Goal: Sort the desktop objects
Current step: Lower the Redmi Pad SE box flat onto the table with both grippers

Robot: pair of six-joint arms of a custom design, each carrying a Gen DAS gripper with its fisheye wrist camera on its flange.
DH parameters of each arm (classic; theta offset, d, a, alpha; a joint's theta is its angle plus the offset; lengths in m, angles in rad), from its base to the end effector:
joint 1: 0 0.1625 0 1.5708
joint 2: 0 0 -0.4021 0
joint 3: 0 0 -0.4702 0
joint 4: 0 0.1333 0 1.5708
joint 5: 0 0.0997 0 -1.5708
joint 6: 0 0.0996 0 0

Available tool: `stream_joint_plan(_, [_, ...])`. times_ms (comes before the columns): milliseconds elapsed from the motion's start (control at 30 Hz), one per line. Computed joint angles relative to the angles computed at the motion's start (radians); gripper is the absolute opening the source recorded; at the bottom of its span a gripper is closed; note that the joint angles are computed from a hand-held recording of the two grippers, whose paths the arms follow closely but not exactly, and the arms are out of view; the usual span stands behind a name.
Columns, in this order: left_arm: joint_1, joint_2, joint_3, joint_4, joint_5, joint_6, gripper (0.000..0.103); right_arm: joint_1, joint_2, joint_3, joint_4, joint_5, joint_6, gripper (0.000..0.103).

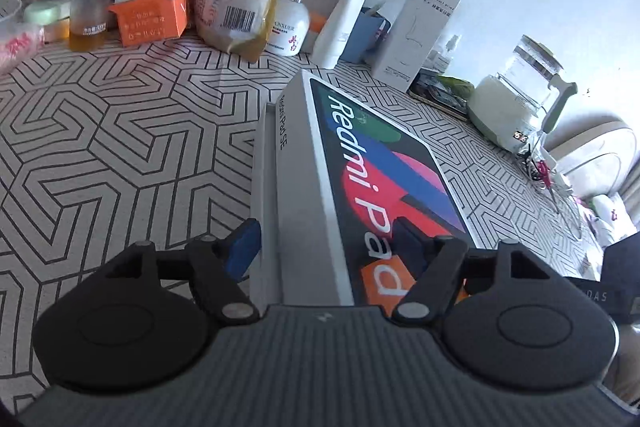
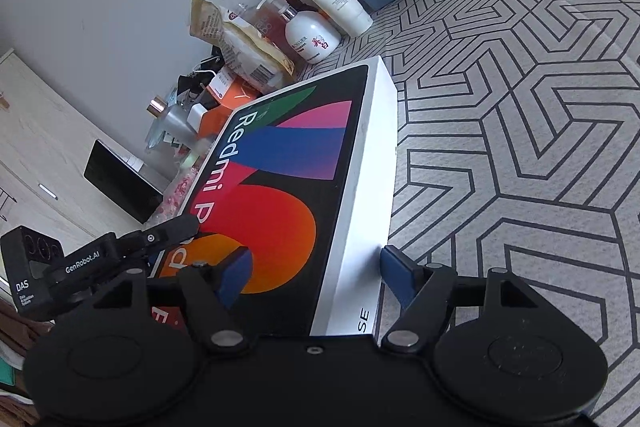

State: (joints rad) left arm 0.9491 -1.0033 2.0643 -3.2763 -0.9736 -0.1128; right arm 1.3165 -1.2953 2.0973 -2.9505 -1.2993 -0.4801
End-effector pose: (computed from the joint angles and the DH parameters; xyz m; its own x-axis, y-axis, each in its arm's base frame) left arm -0.1809 -0.5775 0.0852 -0.9158 0.1325 -0.3790 0.3648 0.6690 -0.6476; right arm 0.0109 -0.5941 0.1855 -0.9570 -0.2852 0.0530 -0.2607 0.7656 -0.5881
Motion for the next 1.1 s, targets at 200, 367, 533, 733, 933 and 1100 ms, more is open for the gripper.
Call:
stream_joint_plan(200, [-0.019, 0.007, 0.004, -0.031, 0.010, 0.046, 0.059, 0.045, 0.003, 0.026, -0.104, -0.066, -0.023, 0.078])
stream_joint_plan(367, [-0.006, -0.017, 0.016, -0.061, -0.044, 0.056, 0.059, 0.051, -0.034, 0.056, -0.140, -0.027, -0.040, 0.078])
stream_joint_plan(533, [-0.018, -0.026, 0.022, -0.074, -0.011, 0.078, 0.059, 0.061, -0.042, 0.055, -0.115, -0.004, -0.056, 0.078])
stream_joint_plan(733, [-0.027, -0.015, 0.020, -0.068, 0.029, 0.090, 0.061, 0.067, -0.008, 0.053, -0.170, -0.026, -0.034, 0.078])
stream_joint_plan(933, [-0.022, -0.015, 0.016, -0.039, 0.024, 0.088, 0.066, 0.062, 0.009, 0.058, -0.210, -0.030, -0.018, 0.078])
stream_joint_plan(1100, [-0.010, -0.023, 0.017, -0.027, 0.001, 0.063, 0.066, 0.058, 0.006, 0.059, -0.205, -0.012, -0.014, 0.078])
